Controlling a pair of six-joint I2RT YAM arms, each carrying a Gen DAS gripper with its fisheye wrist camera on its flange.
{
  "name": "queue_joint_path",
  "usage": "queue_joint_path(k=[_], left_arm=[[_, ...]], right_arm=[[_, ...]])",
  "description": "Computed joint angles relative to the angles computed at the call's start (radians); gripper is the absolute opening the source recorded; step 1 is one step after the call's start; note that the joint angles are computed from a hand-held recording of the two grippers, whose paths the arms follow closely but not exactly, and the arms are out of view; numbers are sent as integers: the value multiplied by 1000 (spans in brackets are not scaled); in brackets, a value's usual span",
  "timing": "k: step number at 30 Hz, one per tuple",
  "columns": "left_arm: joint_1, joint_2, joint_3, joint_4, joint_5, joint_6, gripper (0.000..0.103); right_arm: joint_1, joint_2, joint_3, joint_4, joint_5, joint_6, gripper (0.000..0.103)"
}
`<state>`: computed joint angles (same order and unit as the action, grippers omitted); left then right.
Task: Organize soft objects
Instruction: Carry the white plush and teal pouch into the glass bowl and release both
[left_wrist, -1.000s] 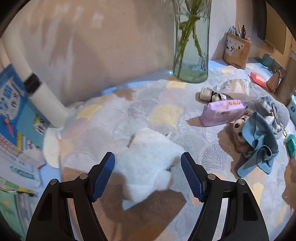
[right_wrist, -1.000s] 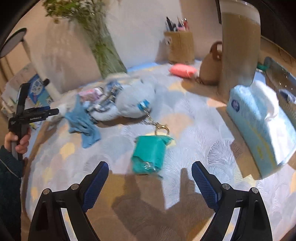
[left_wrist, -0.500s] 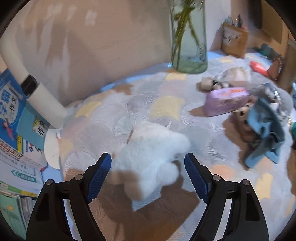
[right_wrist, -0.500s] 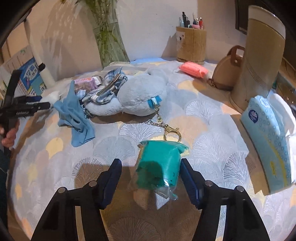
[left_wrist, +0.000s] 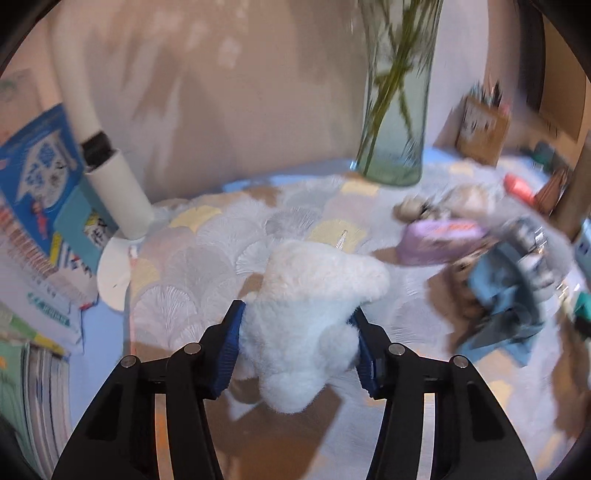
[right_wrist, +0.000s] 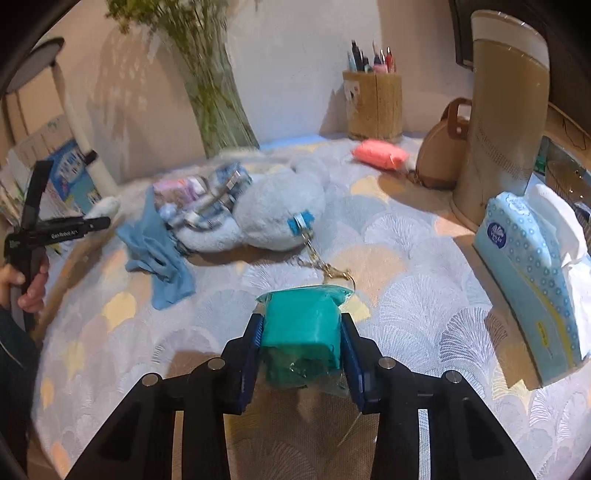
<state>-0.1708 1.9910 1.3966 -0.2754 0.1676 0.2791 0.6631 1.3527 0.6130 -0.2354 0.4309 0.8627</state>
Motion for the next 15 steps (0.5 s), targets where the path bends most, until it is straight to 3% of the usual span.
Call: queue_joint_path(k=[5,10,15], left_arm=[[-100,-230,-220,104,-58,-60,51],[-246,-438,-322,145,-139,-155,51],[-484,-544,-277,133,-269,-203,51]], right_arm=[[29,-116,-38,-17,23,22,39],[40,-306,-13,-156,87,-11,39],[-32,-489,67,-337,124,-87,39]])
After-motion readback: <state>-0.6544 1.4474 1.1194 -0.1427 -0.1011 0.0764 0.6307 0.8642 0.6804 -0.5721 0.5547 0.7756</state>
